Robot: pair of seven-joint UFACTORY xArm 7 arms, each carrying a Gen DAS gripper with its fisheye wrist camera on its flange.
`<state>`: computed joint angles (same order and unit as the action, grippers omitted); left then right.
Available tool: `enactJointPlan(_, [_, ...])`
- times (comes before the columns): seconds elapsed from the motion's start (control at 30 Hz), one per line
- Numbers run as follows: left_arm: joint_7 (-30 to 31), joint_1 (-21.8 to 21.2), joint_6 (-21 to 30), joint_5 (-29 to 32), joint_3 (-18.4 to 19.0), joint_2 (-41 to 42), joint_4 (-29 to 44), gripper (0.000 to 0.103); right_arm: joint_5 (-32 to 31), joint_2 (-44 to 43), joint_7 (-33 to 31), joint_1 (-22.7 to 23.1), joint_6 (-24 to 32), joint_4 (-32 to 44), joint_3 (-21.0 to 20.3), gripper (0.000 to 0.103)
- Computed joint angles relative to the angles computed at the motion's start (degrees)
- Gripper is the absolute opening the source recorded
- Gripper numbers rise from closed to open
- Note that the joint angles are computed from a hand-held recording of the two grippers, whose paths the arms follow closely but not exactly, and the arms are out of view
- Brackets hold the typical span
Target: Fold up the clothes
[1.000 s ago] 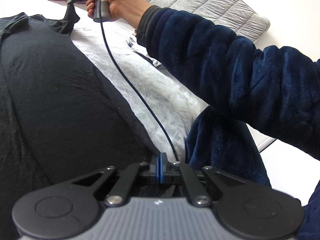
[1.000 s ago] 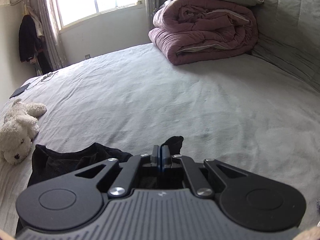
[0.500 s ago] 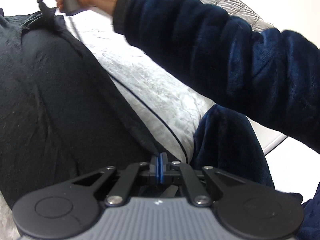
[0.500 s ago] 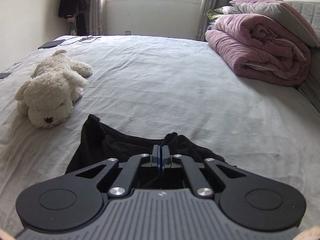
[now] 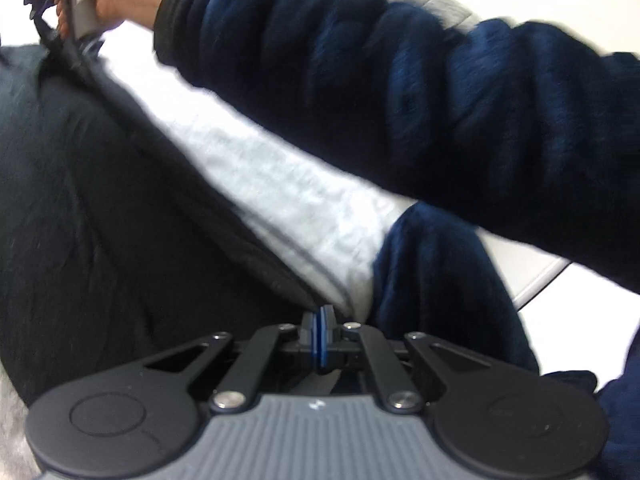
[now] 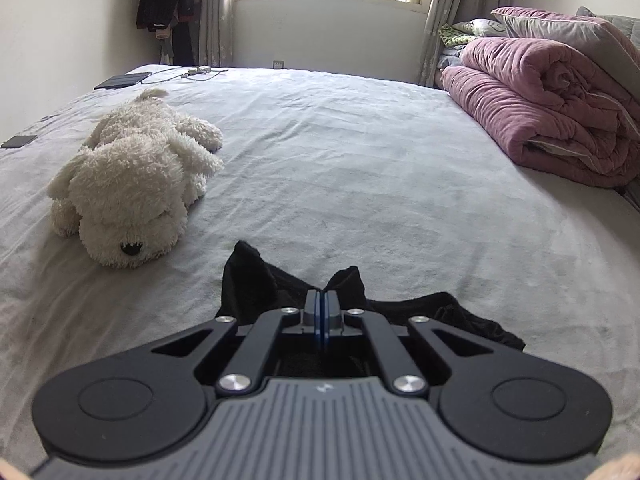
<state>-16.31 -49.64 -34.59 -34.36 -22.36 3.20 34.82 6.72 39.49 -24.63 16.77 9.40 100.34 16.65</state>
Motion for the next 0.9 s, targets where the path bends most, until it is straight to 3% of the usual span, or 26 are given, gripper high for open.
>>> enactJointPlan(0.1, [-0.4, 0.3, -3.1, 3.3, 0.0, 0.2, -0.5, 0.002, 2.2, 0.3, -1.1, -2.8, 0.5, 1.6, 2.9, 0.001])
enactJointPlan(0.17, [-1.0, 0.6, -3.4, 4.9, 0.1, 0.5, -0.5, 0.002, 2.6, 0.6, -0.8, -2.8, 1.4, 3.3, 1.9, 0.001])
enactJointPlan(0.3, [3.5, -0.3, 1.4, 0.4, 0.3, 0.6, 1.1, 0.002, 2.3, 1.3, -0.5, -1.9, 3.6, 5.0, -0.2, 0.002])
enactJointPlan(0.43, [8.4, -1.6, 5.3, -4.4, 0.8, 1.4, 3.0, 0.002, 2.3, 1.2, -1.7, -1.5, 3.4, 3.9, 0.3, 0.002])
enactJointPlan(0.6, [8.9, -1.8, 7.1, -5.0, 0.9, 0.3, 2.2, 0.002, 2.3, 2.0, -2.0, -0.3, 3.2, 3.9, 0.1, 0.002])
enactJointPlan(0.9, [3.9, -0.7, 1.0, -1.6, -0.4, -1.6, -2.7, 0.002, 4.3, 3.0, -2.4, -1.5, 0.6, 3.8, 2.9, 0.002])
